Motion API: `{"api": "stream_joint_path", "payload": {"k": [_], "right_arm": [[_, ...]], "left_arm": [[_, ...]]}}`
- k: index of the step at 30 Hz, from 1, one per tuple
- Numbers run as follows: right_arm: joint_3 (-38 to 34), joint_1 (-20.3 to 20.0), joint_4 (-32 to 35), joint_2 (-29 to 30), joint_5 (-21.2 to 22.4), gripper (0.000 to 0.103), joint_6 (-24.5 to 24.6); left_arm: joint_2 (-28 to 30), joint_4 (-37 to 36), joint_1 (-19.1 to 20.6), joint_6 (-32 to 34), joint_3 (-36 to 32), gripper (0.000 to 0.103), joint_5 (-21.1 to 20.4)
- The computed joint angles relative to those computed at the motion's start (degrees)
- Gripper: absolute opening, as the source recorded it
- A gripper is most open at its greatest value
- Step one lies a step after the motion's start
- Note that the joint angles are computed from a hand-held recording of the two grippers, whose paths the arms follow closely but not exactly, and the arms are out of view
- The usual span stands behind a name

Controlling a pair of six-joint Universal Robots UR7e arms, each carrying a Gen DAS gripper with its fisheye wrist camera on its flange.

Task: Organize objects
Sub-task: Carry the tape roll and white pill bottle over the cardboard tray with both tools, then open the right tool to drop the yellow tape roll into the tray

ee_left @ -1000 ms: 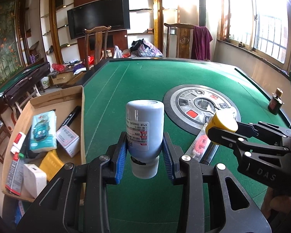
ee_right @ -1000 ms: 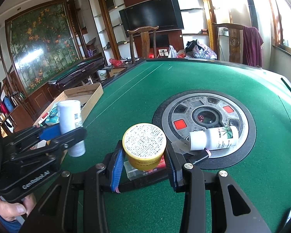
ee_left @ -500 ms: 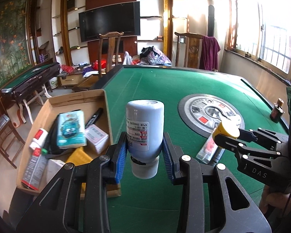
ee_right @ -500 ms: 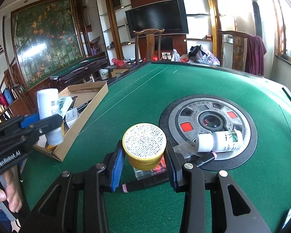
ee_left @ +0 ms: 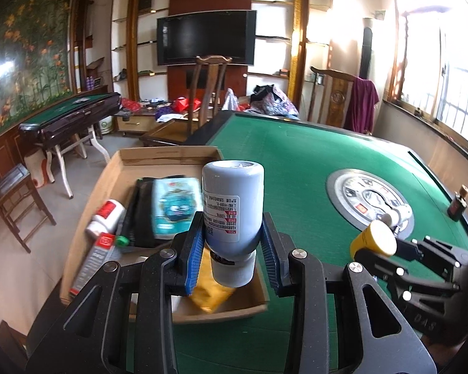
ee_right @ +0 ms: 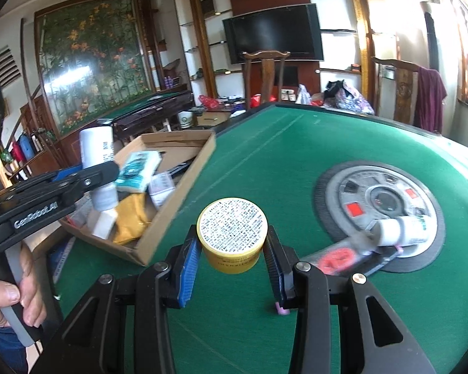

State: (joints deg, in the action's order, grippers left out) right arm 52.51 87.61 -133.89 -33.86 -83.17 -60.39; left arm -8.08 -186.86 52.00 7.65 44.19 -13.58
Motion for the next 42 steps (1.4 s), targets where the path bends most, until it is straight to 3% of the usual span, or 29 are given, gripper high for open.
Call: {"api": "stream_joint_path", "payload": {"k": [9,18,22,30,37,42], "right_arm": [[5.2,2.4,0.6,-1.0,0.8,0.039,-1.8],[5.8,5.0,3.2,0.5,-1.3,0.039,-3.1],[4.1,6.5,5.4,2.6,-3.8,0.039,-3.1],[-5.1,8.3,11.1,9.0,-6.5,0.040,0.7],[-15.1,9.8,11.9,15.9,-8.5,0.040,3.0],[-23.1,10.5,13.7,20.7,-9.5,0.040,4.4]], "left_arm": [[-8.1,-7.8,0.8,-3.4,13.7,0.034,3.3],[-14.9,-2.9,2.1,-15.4,25.0,0.034,3.5],[-15.7,-2.6,2.5,-16.7,26.5,0.034,2.7],[-17.0,-2.1,3.1,-18.0,28.5,0.034,1.0],[-17.4,-0.6,3.6,-17.4,28.0,0.034,-0.3],[-18.2,6.2,4.7,-21.0,26.9,0.034,-3.3]]}}
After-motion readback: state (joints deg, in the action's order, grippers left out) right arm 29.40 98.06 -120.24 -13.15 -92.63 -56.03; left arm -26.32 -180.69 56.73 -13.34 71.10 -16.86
